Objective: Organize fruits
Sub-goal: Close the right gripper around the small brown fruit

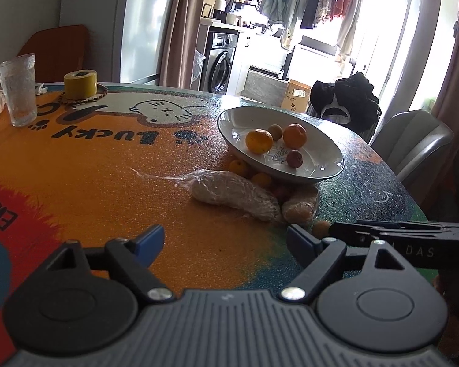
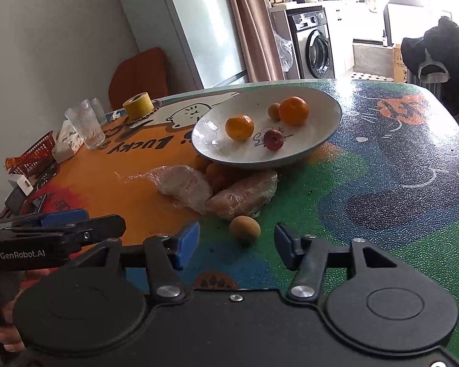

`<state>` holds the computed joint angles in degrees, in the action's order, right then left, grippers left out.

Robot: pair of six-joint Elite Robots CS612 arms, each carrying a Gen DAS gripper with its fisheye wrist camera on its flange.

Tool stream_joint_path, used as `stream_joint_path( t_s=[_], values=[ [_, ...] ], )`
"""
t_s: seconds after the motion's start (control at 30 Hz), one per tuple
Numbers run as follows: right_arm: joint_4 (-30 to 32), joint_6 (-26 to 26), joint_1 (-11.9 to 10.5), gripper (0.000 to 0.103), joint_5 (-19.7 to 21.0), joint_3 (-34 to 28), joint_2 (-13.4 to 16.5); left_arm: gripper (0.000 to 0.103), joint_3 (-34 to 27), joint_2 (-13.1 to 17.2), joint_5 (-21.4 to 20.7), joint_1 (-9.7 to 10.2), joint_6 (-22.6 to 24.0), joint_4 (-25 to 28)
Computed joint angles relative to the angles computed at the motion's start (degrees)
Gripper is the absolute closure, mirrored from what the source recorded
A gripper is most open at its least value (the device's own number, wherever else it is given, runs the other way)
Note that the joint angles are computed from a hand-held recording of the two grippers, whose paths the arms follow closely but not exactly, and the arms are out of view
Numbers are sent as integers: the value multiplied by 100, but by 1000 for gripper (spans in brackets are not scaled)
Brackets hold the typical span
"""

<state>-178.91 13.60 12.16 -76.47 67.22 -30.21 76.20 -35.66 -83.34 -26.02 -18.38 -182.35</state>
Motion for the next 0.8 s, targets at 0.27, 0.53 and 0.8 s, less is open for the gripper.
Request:
stream_joint_path(
  t_s=[0.27, 0.53, 0.8],
  values=[
    [272, -41, -24, 55, 191, -282, 177, 20, -228, 137, -31, -3, -78, 196],
    [391, -88, -62, 77, 346, -390, 252, 22, -482, 261, -154, -10, -68, 219],
    [212, 80, -135, 77, 220, -209, 171, 30, -813, 428, -409, -43, 58, 347]
  ],
)
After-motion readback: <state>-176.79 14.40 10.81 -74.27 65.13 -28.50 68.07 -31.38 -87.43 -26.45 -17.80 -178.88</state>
